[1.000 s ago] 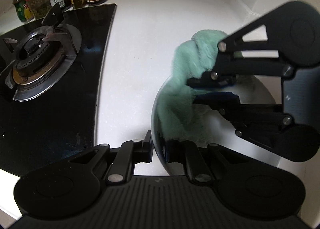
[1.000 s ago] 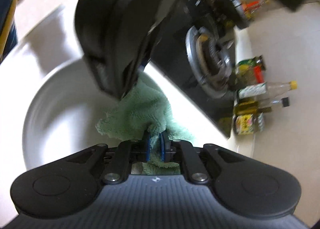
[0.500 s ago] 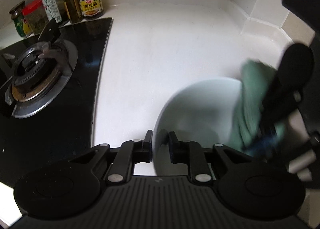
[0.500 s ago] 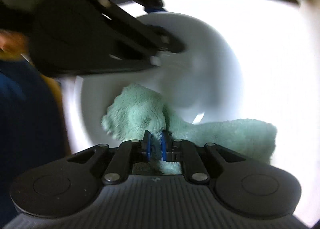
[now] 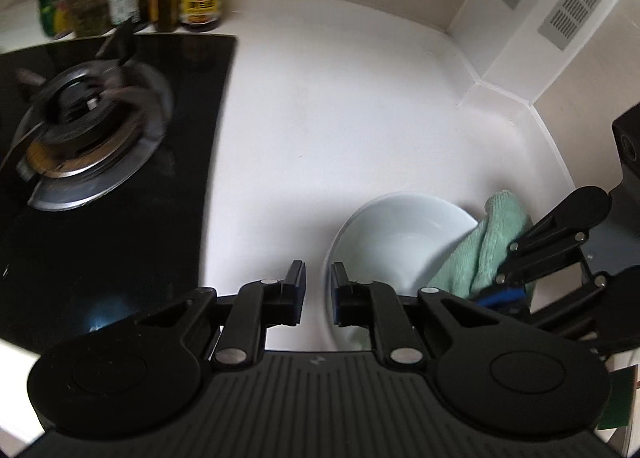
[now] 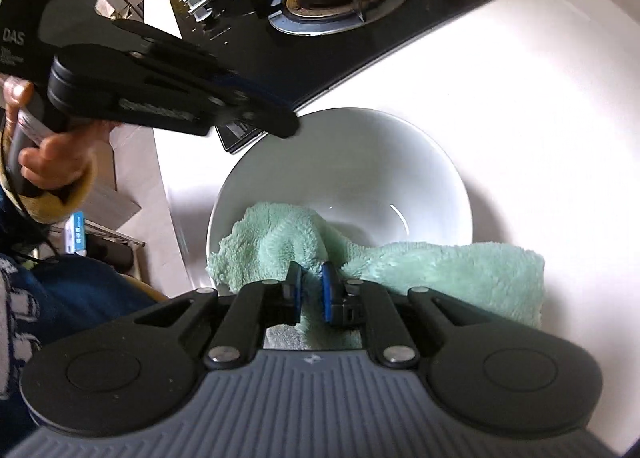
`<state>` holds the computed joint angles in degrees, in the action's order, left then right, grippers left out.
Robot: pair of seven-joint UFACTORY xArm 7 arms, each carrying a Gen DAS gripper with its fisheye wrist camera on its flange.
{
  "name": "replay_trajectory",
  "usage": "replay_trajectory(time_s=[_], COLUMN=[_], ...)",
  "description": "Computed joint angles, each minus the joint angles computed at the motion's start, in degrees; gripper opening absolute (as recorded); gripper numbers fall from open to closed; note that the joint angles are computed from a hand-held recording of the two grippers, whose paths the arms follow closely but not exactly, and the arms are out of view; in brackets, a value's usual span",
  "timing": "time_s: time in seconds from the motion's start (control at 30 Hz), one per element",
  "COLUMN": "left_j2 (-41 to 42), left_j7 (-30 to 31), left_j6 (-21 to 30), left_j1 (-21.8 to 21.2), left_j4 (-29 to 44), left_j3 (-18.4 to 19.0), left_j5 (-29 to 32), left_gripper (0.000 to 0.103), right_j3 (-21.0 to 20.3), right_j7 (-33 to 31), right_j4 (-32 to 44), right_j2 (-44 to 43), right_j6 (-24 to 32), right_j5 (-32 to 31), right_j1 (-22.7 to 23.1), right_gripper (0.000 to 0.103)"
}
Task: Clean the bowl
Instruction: 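Keep wiping the bowl interior with the towel in the right gripper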
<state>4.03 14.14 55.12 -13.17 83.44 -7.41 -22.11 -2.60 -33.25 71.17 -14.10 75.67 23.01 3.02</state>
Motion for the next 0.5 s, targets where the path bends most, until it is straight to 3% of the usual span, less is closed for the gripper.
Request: replay_trajectory(time_s=[0.17, 0.3, 0.4, 0.5], left_j2=[0.5, 1.6, 2.9, 4.4], left_j7=[-1.9, -5.7, -6.2, -5.4], left_j6=[5.1, 8.8, 10.2, 8.9], left_j1=[0.0, 0.2, 0.2, -0.9], left_j4=[1.0, 2.1, 3.3, 4.6], left_j3=[0.0, 0.0, -0.1, -0.7], left_j5=[-0.1, -1.2, -1.2, 2.7], left_gripper=[0.014, 0.017, 0.018, 0.015], right_j3=[0.2, 1.3, 1.6, 1.9], right_j7=[-0.1, 0.2, -7.2, -15.2], right_j4=[-1.7, -3.8, -4.9, -5.7], right_j2=[-1.1, -1.5, -2.2, -2.3], right_j6=[-2.0, -7.2, -13.3, -19.2], right_j5=[-0.5, -0.4, -0.6, -0.6], right_j1=[0.0, 1.1, 3.0, 5.1], right_gripper=[0.009, 0.009, 0.009, 0.008])
